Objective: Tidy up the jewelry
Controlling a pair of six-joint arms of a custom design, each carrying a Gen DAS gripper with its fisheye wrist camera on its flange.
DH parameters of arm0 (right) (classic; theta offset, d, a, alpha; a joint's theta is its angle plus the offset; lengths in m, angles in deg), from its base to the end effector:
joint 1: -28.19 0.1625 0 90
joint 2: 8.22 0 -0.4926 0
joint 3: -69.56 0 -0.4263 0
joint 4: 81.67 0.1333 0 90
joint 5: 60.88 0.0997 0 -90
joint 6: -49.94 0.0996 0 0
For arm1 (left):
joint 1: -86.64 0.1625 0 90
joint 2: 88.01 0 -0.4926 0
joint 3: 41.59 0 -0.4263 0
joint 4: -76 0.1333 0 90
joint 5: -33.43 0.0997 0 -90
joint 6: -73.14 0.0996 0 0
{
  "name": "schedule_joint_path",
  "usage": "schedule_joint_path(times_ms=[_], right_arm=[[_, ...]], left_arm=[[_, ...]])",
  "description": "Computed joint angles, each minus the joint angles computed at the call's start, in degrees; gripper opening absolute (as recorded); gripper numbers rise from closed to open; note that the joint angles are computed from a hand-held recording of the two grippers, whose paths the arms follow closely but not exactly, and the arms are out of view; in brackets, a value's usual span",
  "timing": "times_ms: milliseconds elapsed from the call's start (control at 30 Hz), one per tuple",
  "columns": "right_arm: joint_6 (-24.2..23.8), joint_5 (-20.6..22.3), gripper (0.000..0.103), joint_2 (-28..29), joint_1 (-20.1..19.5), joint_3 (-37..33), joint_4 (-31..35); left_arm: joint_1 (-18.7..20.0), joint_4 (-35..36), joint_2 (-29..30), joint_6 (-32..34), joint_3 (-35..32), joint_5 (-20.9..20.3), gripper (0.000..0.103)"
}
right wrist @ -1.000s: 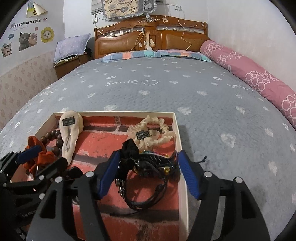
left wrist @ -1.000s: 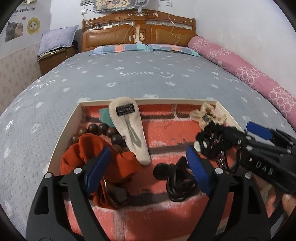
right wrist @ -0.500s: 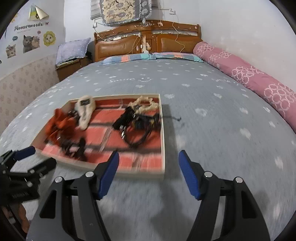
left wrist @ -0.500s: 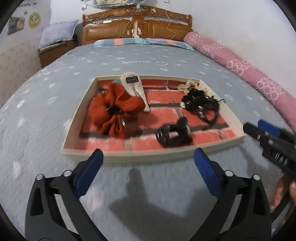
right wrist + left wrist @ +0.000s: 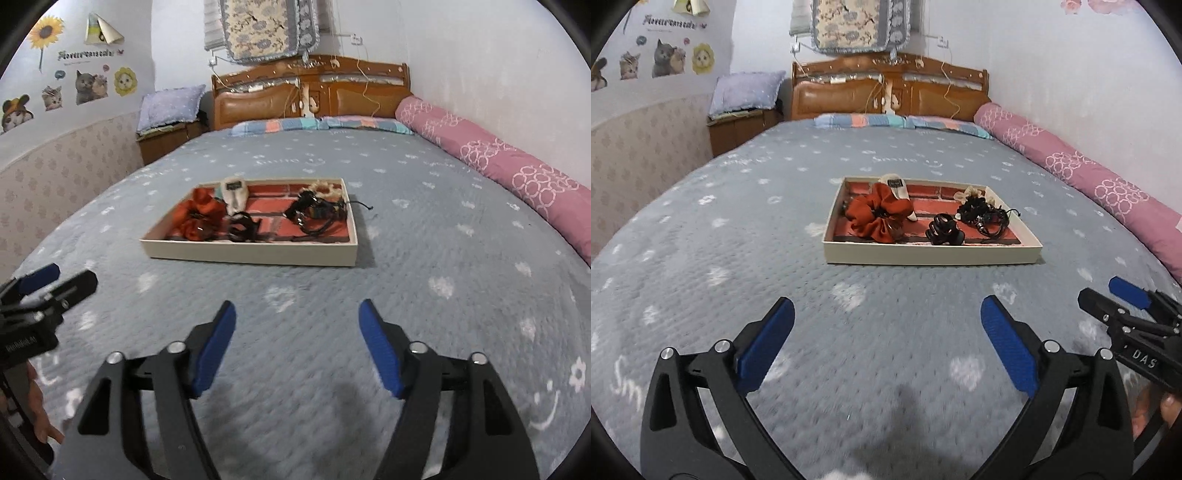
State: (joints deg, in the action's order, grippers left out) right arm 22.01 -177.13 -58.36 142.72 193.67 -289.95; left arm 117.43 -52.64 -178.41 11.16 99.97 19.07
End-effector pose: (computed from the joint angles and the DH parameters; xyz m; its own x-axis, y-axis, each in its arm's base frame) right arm 0.3167 -0.4789 0.1366 -0.6951 -0.3856 0.6068 -0.7047 0.5324 -0.4689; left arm -0.1881 -0.3796 0.2773 -0.7152 -0.2906 -0.6357 0.4412 0.5177 -0.7330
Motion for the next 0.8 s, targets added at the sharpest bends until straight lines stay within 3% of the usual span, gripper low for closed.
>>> schedule_joint_path(times_ms=[100,200,367,533,667,800], right_arm=[[0.0,-0.3,0.073,-0.3,1.0,0.5,-1.1],[1.5,-0.5,0.073,-0.3,1.3,0.8,-1.5],[1.5,-2.0,0.073,0.2,2.4,0.9,-2.9],[-0.5,-3.6,0.077,0.6,3.2,1.1,-6.3],[-1.5,-4.4,0.077,0.9,3.3,0.9,-7.8],[-2.8,-5.0,0.079,1.5,3.5,0.7,-9.8]], left_arm=[[-2.2,12.0,-2.4,-8.5,-0.9,0.7,0.098],[-3.0,17.7,-3.2,-12.5,-1.5,0.9,0.098],[-3.0,16.4,-3.7,-12.0,-1.5,0.2,0.098],[-3.8,18.5,-3.8,-13.3,-1.8,2.0,0.098],[-4.1,25.2,-3.6,-17.5,-3.1,3.2,0.098],[-4.2,27.5,-3.4,-18.8,-3.4,4.4,0.098]])
